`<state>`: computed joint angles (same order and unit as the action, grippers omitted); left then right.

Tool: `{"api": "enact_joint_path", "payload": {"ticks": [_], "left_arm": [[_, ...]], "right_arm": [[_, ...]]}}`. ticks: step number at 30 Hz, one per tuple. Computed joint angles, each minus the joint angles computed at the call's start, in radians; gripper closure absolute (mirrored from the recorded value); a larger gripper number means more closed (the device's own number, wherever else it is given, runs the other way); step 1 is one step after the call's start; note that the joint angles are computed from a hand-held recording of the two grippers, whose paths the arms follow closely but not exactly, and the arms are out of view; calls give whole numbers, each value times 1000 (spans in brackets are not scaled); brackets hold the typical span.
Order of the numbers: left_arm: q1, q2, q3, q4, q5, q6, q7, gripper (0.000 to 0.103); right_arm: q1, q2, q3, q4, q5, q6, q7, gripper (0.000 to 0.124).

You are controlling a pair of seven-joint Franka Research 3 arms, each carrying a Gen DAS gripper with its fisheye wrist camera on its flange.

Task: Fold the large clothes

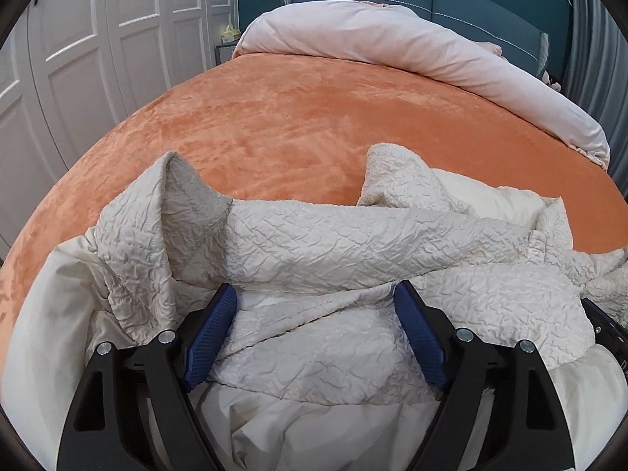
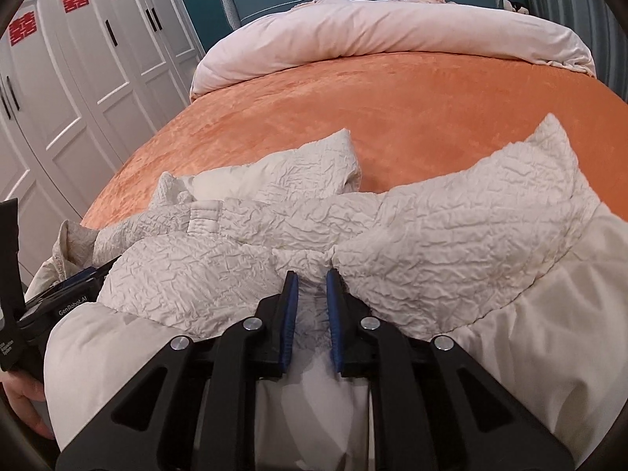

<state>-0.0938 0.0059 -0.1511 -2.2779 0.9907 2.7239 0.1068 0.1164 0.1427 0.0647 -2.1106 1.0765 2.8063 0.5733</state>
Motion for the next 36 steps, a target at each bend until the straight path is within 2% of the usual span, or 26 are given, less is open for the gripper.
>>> {"api": "enact_joint_path", "payload": {"ticks": [7,9,12,13,14,16,17,20,22,23,25,27,28,29,30,31,32,33,34,36], "left_arm": [[-6,19,1,16,21,-18,-17,22],[-5,17,4,13,18,-6,-17,22],[13,-23,17,-22,-73,70,65,23],[22,-54,21,-43,-95,94,88,23],[39,-108,22,-70,-49,105,50,23],[91,-189,8,-107,49,127,-30,21],[111,-221,17,-124,43,149,-14,19],[108,-216,60,-130,-142,142,188,19],[121,-184,42,-106,-185,80,249,19],[130,-161,30,-94,-190,55,263,19],[152,-150,14,-103,-154,48,210,19],[162,-135,21,-118,-188,43,166,18],[158,-118,32,-123,-248,48,187,17],[149,-97,51,-129,-344,64,253,22],[151,-89,58,-133,-381,80,275,29],[158,-94,55,-137,-366,89,255,35],[165,-103,51,-140,-340,100,241,48],[169,-112,48,-140,-328,106,243,54],[174,-121,41,-140,-301,101,228,56],[181,-117,22,-125,-241,77,196,56]], "right_arm": [[-1,9,3,5,25,4,-19,111],[-2,10,1,8,13,-5,-5,111],[-7,-2,-13,20,-50,-62,61,109],[-11,-14,-19,20,-70,-81,79,103],[-21,-43,-24,14,-57,-96,65,91],[-39,-92,-34,-4,74,-82,-56,77],[-41,-97,-45,-1,94,-72,-70,77],[-48,-52,-79,45,-41,-10,90,77],[-51,-4,-94,77,-168,32,234,75],[-55,31,-107,107,-248,6,328,74],[-74,73,-106,143,-307,-35,418,71],[-80,101,-101,157,-373,-43,484,69],[-79,111,-99,162,-413,-51,505,72],[-86,116,-91,169,-431,-64,506,86],[-103,116,-73,176,-416,-79,481,93],[-115,107,-58,175,-394,-80,455,107],[-134,90,-39,169,-341,-74,411,112],[-155,67,-17,158,-256,-64,350,113],[-178,36,4,145,-132,-53,264,114],[-171,9,-4,129,-28,-34,194,114]]}}
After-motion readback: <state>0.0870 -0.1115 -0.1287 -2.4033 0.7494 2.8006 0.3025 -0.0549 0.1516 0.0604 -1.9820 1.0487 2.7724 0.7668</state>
